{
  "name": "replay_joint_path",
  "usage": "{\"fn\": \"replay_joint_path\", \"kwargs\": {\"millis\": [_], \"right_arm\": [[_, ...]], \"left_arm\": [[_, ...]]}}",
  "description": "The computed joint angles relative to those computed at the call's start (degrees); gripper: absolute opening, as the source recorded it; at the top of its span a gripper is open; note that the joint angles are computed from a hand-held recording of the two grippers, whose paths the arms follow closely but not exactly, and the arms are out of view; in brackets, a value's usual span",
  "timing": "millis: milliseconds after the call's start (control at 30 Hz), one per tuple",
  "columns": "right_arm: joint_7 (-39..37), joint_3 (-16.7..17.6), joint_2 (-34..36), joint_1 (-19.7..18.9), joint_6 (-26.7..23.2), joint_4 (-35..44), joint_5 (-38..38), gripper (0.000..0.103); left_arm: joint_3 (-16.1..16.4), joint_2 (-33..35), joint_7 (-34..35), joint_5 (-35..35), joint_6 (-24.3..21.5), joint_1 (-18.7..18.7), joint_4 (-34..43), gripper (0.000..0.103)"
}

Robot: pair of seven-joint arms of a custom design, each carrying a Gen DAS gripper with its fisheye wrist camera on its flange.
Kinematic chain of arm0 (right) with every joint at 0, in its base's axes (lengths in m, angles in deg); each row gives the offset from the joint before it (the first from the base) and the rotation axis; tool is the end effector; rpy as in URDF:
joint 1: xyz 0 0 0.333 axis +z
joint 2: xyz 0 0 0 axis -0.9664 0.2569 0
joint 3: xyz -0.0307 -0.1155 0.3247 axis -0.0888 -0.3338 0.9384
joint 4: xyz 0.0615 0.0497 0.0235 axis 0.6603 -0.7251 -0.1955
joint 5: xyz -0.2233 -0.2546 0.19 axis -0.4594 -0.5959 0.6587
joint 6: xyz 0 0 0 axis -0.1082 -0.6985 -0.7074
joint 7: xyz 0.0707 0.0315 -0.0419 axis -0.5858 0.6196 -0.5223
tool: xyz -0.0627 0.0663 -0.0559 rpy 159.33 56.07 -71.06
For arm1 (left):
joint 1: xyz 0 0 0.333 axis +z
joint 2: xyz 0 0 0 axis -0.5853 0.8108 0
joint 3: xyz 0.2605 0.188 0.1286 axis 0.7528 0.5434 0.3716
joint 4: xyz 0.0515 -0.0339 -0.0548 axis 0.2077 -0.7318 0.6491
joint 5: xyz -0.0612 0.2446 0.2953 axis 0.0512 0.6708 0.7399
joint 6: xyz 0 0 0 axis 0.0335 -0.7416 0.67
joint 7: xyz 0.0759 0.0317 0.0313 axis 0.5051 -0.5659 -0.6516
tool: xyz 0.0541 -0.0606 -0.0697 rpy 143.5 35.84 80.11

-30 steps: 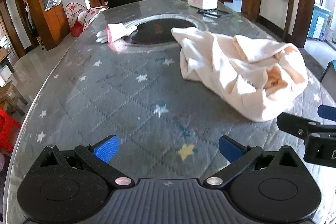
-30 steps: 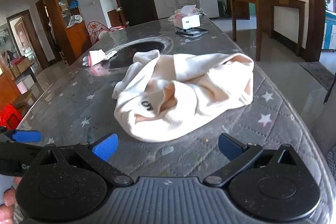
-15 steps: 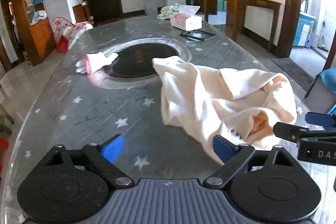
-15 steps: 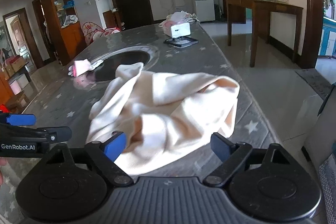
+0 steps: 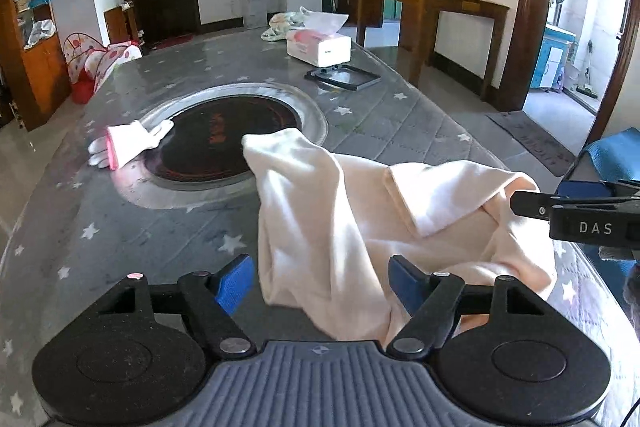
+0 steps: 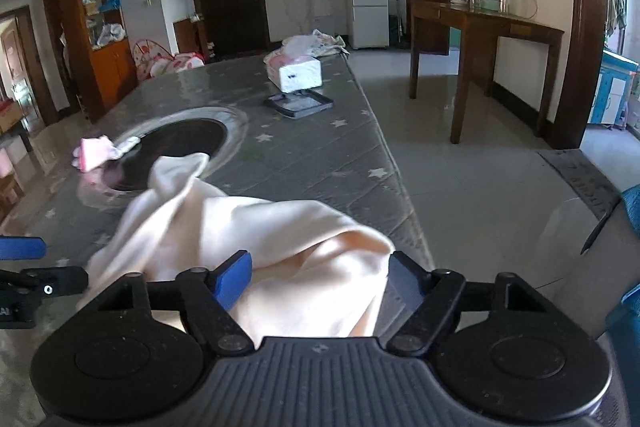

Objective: Fold clothes
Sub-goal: 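Grasp the sweatshirt edge with the left gripper while the right gripper grasps another edge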

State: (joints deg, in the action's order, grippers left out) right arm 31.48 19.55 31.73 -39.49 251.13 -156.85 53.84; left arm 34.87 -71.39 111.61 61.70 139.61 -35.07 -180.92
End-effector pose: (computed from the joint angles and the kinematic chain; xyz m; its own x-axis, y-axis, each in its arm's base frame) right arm 0.5624 0.2236 0.4343 0.2566 -0.9631 -0.0810 -0.6329 -0.1041 -0.7672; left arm 0.5095 -0.1380 0.4582 -0.0163 -0.9998 -0.0096 -0.7011 0.0182 -0.7129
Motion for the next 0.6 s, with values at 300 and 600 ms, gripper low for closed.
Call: {"fn": "replay_joint_path", "kwargs": {"millis": [300,600], "right_arm": [[-0.77,7.39,4.9,-8.97,-2.61,5.21,-1.42,0.074],[-7.33,26.0,6.55,-26.45,-2.24,6.28,1.27,0.046]], "left_arm": [[2.44,6.86,10.34,-7.5,1.69,-2.86,4.5,0.068],[2.95,8.52,25.07,-25.87,3.5,-3.87,3.41,0.03]]}}
